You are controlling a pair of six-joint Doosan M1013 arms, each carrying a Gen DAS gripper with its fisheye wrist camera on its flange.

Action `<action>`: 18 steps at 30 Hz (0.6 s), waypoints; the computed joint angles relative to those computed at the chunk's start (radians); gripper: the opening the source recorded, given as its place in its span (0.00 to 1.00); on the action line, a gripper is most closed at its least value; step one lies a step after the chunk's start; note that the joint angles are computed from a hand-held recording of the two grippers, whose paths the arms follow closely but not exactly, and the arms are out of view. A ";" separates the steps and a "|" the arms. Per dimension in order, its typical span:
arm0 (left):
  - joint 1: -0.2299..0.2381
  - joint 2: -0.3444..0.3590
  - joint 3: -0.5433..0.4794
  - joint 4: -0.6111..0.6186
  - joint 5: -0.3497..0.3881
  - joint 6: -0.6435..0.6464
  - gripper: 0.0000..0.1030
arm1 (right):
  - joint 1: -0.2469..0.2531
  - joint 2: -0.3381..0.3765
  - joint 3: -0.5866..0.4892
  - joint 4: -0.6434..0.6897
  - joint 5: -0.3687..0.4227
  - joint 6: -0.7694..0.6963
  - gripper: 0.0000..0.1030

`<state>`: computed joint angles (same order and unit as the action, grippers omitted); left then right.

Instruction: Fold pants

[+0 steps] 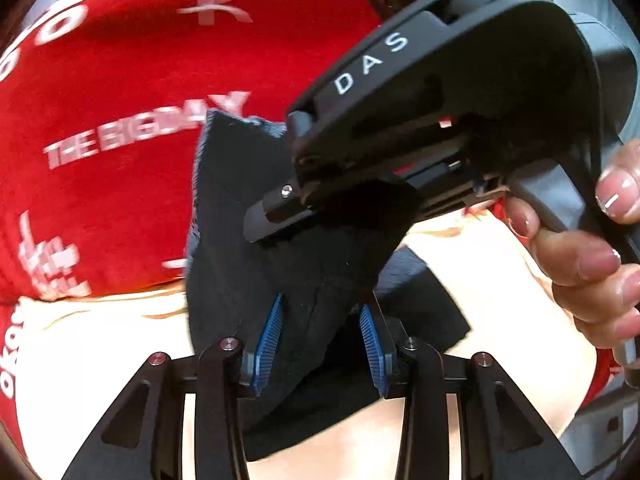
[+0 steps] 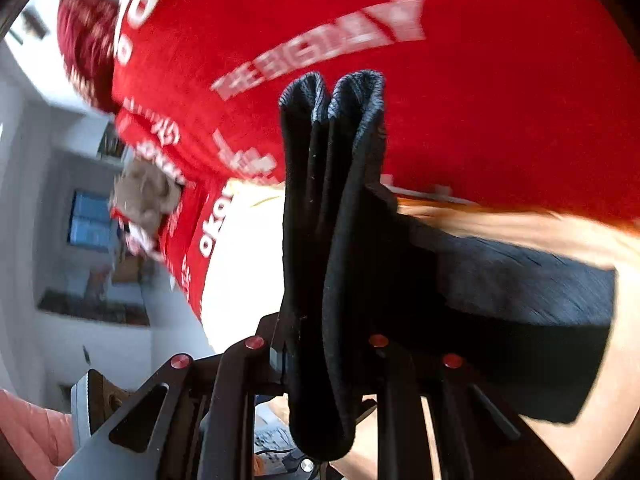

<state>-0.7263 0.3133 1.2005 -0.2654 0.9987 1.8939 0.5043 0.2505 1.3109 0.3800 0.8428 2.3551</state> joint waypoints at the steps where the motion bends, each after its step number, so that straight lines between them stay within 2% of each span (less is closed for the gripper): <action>1: -0.016 0.005 -0.001 0.004 0.007 0.007 0.38 | -0.004 -0.035 0.054 -0.007 -0.031 0.030 0.19; 6: -0.087 0.031 0.011 0.035 0.040 0.038 0.38 | -0.024 -0.149 0.251 -0.014 -0.132 0.128 0.19; 9: -0.121 0.052 0.015 0.071 0.075 0.042 0.38 | -0.039 -0.200 0.371 0.034 -0.203 0.158 0.19; 15: -0.137 0.079 0.021 0.124 0.123 0.044 0.39 | -0.048 -0.218 0.501 0.167 -0.280 0.125 0.20; 16: -0.134 0.080 0.020 0.118 0.130 0.051 0.44 | -0.045 -0.217 0.514 0.186 -0.297 0.117 0.21; 18: -0.121 0.081 0.012 0.070 0.154 0.085 0.45 | -0.041 -0.217 0.528 0.199 -0.324 0.121 0.24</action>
<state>-0.8476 0.3945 1.2125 -0.1957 1.1528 1.9786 0.4634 0.0338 1.8392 0.5790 0.5191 2.4762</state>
